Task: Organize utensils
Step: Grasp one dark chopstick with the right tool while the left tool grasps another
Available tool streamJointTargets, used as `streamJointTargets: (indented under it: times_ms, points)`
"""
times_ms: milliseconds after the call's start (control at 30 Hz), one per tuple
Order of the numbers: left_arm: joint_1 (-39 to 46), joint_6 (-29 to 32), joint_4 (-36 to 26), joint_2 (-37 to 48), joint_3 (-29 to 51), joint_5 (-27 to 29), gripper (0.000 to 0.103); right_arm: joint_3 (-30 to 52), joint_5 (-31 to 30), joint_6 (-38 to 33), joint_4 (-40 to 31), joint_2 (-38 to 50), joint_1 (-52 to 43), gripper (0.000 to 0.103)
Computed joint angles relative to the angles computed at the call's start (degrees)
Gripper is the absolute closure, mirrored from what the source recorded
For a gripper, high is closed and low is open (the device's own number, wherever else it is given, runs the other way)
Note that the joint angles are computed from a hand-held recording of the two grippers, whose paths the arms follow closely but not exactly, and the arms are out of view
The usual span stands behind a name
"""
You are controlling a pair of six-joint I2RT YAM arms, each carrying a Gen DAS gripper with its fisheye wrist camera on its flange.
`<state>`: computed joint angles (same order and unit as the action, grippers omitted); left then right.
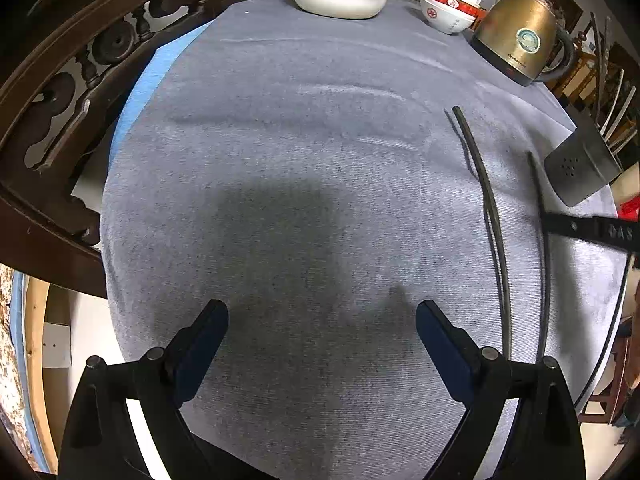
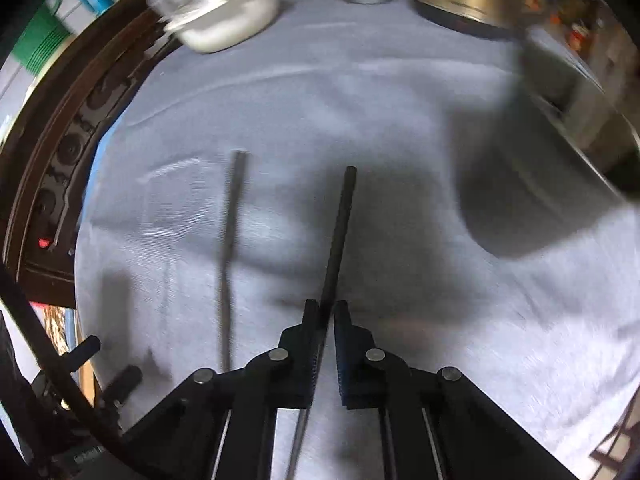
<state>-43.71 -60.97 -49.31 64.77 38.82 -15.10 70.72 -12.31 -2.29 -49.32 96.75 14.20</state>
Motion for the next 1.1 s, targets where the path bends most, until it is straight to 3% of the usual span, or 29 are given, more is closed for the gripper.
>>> streamJointTargets:
  times_ms: [367, 500, 700, 867, 1000, 1100]
  points:
    - [6.27, 7.03, 0.27, 4.91, 7.98, 3.05, 0.008, 2.12, -9.53, 2.00, -2.94, 4.52, -6.37, 0.088]
    - [7.91, 9.05, -0.15, 7.45, 10.93, 4.69, 0.008, 2.42, -6.80, 1.49, -1.83, 4.33, -5.02, 0.094]
    - [12.25, 12.52, -0.49, 15.55, 19.31, 11.56, 0.010, 4.30, -3.59, -4.74, -4.42, 5.36, -4.57, 0.094]
    - [14.41, 13.60, -2.54, 25.33, 29.06, 17.45, 0.032, 3.22, -6.33, -6.54, -3.42, 5.41, -7.25, 0.093]
    - [14.65, 13.84, -4.08, 32.14, 35.06, 19.96, 0.038, 1.37, -8.52, -7.78, -2.61, 4.45, -9.42, 0.093]
    - [14.18, 13.44, -5.58, 35.80, 37.64, 20.83, 0.051, 0.91, -10.39, -9.06, -3.11, 4.12, -11.19, 0.093]
